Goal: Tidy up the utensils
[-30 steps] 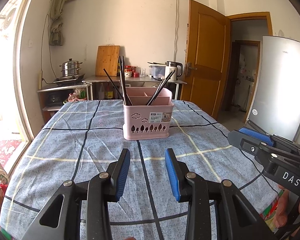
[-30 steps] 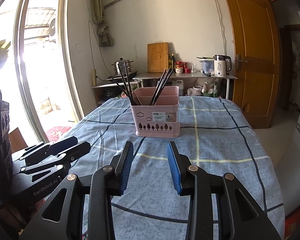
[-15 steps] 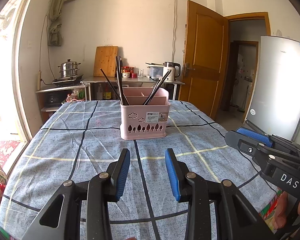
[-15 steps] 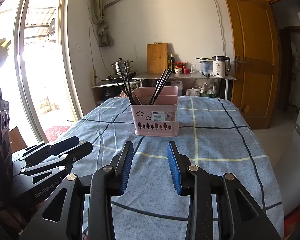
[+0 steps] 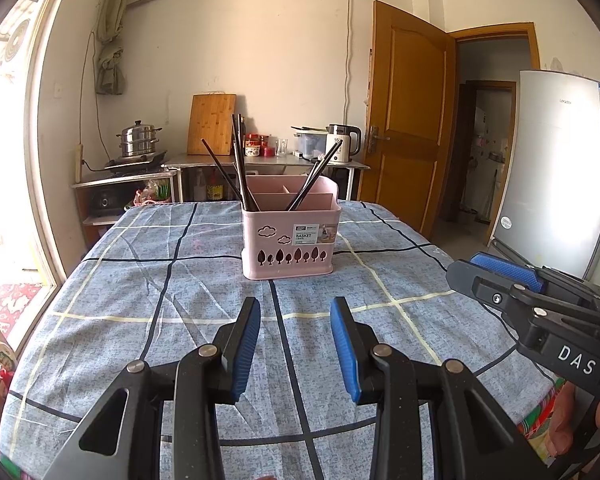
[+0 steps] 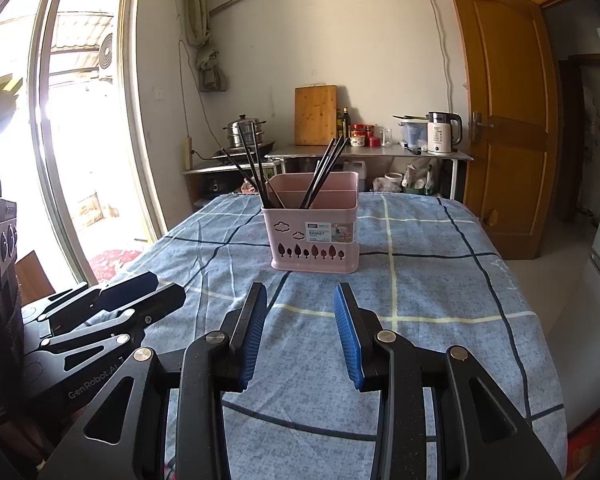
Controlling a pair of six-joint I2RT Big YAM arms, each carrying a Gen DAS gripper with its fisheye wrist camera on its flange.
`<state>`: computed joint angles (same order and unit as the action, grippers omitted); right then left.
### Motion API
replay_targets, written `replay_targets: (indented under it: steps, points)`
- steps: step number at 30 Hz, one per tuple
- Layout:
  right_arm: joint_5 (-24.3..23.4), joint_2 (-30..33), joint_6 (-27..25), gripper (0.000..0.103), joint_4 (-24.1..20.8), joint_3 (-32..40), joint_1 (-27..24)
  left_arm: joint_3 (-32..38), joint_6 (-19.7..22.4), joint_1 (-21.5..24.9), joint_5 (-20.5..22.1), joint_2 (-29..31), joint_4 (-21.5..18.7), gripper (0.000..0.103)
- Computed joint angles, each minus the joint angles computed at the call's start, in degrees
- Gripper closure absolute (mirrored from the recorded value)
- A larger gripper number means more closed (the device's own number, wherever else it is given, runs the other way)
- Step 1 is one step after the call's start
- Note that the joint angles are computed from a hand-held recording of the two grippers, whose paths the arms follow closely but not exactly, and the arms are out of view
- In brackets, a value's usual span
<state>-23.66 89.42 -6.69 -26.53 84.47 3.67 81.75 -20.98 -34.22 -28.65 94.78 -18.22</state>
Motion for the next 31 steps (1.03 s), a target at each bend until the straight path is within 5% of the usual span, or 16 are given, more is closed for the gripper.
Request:
replay_targets:
  steps: [31]
  points:
    - [0.47,-0.4,0.06,0.067,0.12,-0.36,0.13,0.08,0.46,-0.65,-1.34,-0.09,-1.44,0.067]
